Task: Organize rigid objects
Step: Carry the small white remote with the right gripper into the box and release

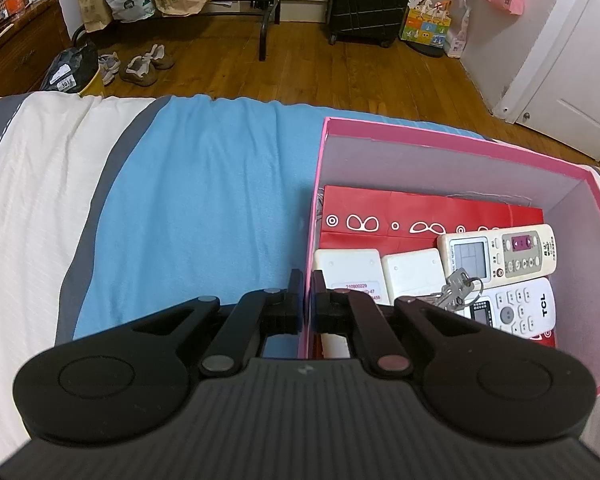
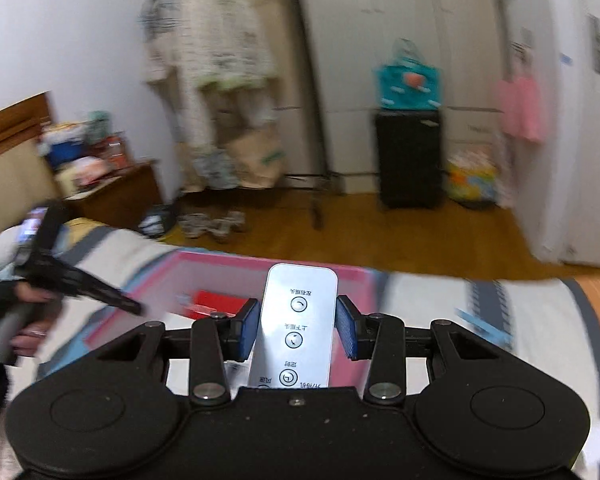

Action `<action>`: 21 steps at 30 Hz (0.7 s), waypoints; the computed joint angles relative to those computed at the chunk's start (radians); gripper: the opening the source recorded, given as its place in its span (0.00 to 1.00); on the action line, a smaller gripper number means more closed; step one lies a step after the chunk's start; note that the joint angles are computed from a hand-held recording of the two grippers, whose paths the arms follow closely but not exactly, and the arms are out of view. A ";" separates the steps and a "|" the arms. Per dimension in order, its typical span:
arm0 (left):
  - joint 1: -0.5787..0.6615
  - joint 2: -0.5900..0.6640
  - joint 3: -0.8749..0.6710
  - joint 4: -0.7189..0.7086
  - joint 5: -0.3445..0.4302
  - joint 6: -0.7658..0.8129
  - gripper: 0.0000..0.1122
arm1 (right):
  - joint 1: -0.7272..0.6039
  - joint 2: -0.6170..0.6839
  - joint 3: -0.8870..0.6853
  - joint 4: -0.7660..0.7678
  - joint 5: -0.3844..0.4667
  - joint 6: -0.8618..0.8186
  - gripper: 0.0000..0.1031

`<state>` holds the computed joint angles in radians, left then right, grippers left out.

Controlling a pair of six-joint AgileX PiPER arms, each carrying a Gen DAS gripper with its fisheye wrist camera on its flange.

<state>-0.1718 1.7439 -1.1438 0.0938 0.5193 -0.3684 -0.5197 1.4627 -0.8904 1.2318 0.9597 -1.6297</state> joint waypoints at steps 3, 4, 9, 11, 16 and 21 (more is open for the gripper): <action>0.013 0.000 0.007 -0.032 -0.014 0.032 0.03 | 0.114 0.013 -0.037 -0.042 -0.039 0.140 0.44; 0.013 0.000 0.008 -0.038 -0.016 0.033 0.03 | 0.158 0.035 -0.058 -0.066 -0.069 0.207 0.44; 0.005 -0.004 0.026 -0.018 -0.035 0.017 0.03 | 0.366 0.169 -0.170 -0.248 -0.189 0.620 0.45; 0.007 -0.006 0.032 -0.031 -0.041 0.027 0.03 | 0.421 0.226 -0.206 -0.307 -0.223 0.739 0.45; 0.014 -0.013 0.043 -0.052 -0.050 0.049 0.03 | 0.524 0.289 -0.212 -0.438 -0.348 0.898 0.45; 0.014 -0.013 0.046 -0.058 -0.056 0.055 0.03 | 0.582 0.333 -0.233 -0.652 -0.398 1.139 0.45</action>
<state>-0.1574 1.7313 -1.0978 0.0358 0.4633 -0.3133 0.0623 1.7961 -1.1236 0.5801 0.5619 -0.4903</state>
